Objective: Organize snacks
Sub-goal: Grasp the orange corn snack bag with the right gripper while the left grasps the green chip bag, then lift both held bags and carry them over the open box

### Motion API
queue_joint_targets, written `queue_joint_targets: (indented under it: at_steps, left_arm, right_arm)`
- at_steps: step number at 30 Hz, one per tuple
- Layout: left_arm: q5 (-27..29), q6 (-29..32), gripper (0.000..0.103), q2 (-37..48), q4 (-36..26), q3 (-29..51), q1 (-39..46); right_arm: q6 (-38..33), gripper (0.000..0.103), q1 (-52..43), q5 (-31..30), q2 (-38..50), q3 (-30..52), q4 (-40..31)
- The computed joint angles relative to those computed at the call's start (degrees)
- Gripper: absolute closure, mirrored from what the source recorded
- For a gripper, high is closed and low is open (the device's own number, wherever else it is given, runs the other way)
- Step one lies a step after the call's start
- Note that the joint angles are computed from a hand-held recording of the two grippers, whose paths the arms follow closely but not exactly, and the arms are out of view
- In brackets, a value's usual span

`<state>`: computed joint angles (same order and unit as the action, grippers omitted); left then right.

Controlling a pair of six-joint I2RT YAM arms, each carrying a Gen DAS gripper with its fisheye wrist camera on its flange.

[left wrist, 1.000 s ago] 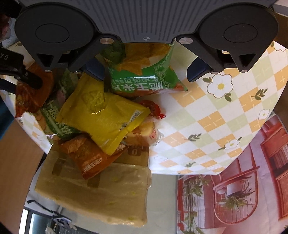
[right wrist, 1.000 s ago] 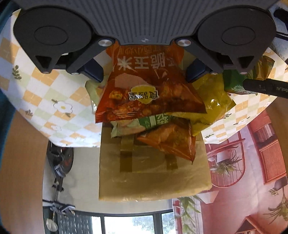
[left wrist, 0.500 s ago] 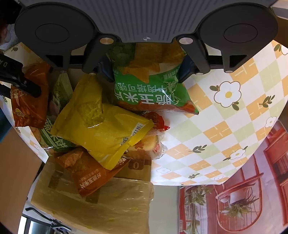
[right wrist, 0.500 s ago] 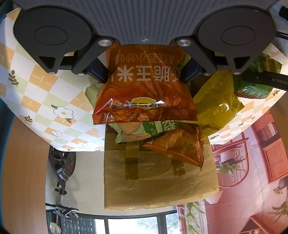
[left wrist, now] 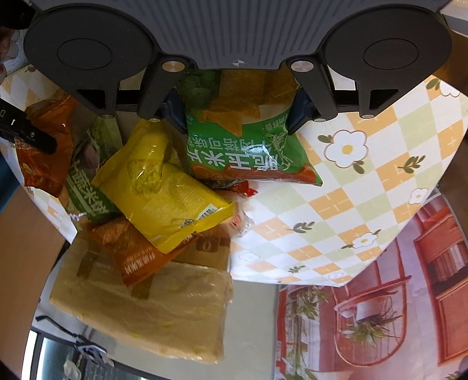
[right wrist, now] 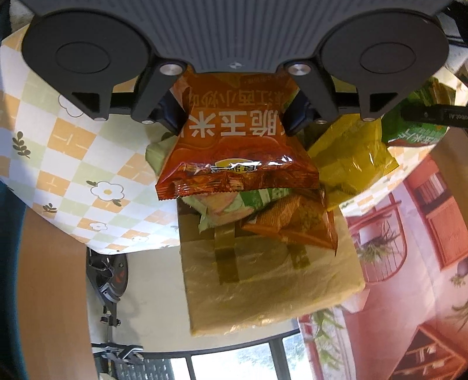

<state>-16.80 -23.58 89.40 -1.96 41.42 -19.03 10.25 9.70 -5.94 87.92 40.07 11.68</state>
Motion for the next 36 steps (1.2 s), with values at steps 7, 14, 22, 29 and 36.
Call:
queue_joint_targets:
  at_steps: [7, 14, 22, 29, 36]
  left_arm:
    - [-1.6, -4.1, 0.032, -2.4, -3.4, 0.0, 0.3]
    - [-3.4, -7.5, 0.032, -3.5, -3.8, -0.3, 1.6]
    - [-5.6, -5.7, 0.031, -5.9, 0.5, -2.6, 0.6]
    - [-9.1, 3.3, 0.031, -10.8, 6.5, -3.3, -1.7]
    - [-8.4, 11.2, 0.031, -11.3, 13.0, 1.6, -2.0]
  right_arm:
    - [1.5, 0.03, 0.6, 1.1, -4.2, -1.7, 0.2]
    - [2.2, 0.03, 1.0, 1.7, -5.3, -1.5, -0.6]
    - [1.9, 0.03, 1.0, 1.5, -4.5, -1.3, -0.4]
    - [-0.5, 0.03, -0.8, 1.8, -6.9, -1.5, 2.0]
    - [-3.9, 0.03, -3.6, 0.1, -5.1, 4.7, 5.0]
